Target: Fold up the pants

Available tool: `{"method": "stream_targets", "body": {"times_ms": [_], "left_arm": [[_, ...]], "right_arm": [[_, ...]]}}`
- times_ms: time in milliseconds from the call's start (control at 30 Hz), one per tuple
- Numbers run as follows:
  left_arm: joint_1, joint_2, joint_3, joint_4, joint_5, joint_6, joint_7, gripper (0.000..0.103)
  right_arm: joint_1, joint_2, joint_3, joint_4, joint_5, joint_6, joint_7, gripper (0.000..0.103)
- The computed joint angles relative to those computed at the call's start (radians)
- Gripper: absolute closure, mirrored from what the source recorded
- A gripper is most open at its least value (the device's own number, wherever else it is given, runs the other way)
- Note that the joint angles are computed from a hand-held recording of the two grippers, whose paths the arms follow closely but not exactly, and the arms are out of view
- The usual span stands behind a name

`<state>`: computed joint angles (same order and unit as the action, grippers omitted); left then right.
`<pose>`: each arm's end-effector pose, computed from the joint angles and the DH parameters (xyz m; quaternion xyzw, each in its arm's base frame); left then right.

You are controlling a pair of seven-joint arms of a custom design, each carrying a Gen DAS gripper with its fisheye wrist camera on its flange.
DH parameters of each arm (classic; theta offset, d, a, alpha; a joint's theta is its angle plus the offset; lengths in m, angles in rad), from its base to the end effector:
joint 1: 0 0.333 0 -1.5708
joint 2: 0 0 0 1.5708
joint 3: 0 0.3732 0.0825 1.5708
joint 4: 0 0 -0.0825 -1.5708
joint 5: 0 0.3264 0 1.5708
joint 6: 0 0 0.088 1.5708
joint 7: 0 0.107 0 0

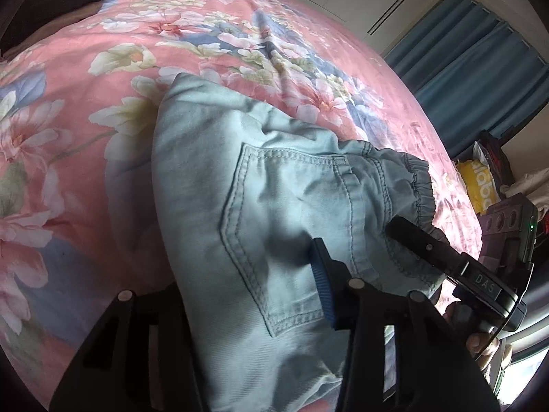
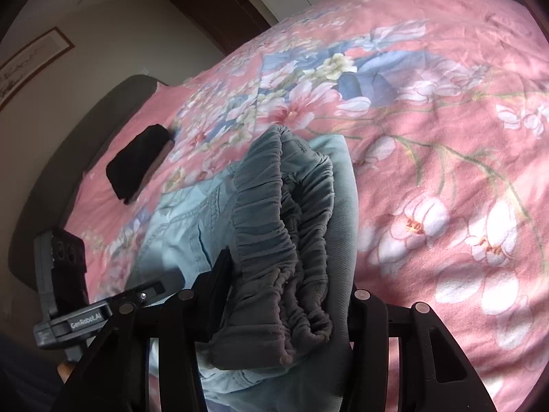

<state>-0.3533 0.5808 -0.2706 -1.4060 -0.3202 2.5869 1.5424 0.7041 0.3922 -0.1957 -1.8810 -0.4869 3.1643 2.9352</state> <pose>0.6325 -0.3764 0.5134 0.5623 -0.7503 0.3461 0.0338 0.5377 0.3727 0.4924 -0.5298 0.7290 -0.0654 0.4284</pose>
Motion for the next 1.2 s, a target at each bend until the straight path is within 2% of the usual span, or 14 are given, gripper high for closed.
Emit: {"method": "stream_targets", "body": {"times_ms": [133, 300, 400, 700, 1000, 1200], "left_arm": [[-0.018, -0.025, 0.016, -0.024, 0.027, 0.022, -0.011, 0.067], [-0.050, -0.075, 0.045, -0.074, 0.090, 0.063, -0.030, 0.067], [-0.071, -0.111, 0.069, -0.107, 0.145, 0.078, -0.056, 0.067], [-0.074, -0.218, 0.079, -0.238, 0.223, 0.151, -0.107, 0.067], [-0.066, -0.305, 0.084, -0.340, 0.279, 0.220, -0.154, 0.067], [-0.058, -0.328, 0.086, -0.359, 0.308, 0.258, -0.171, 0.067]], "right_arm": [[0.109, -0.014, -0.115, 0.018, -0.090, -0.054, 0.069, 0.057], [0.175, -0.041, -0.178, 0.041, -0.247, -0.107, 0.170, 0.059], [0.176, -0.059, -0.168, 0.049, -0.321, -0.123, 0.209, 0.059], [0.182, -0.103, -0.128, 0.074, -0.544, -0.184, 0.345, 0.059], [0.134, -0.122, -0.042, 0.106, -0.688, -0.210, 0.425, 0.059], [0.092, -0.119, 0.024, 0.143, -0.758, -0.236, 0.447, 0.059]]}}
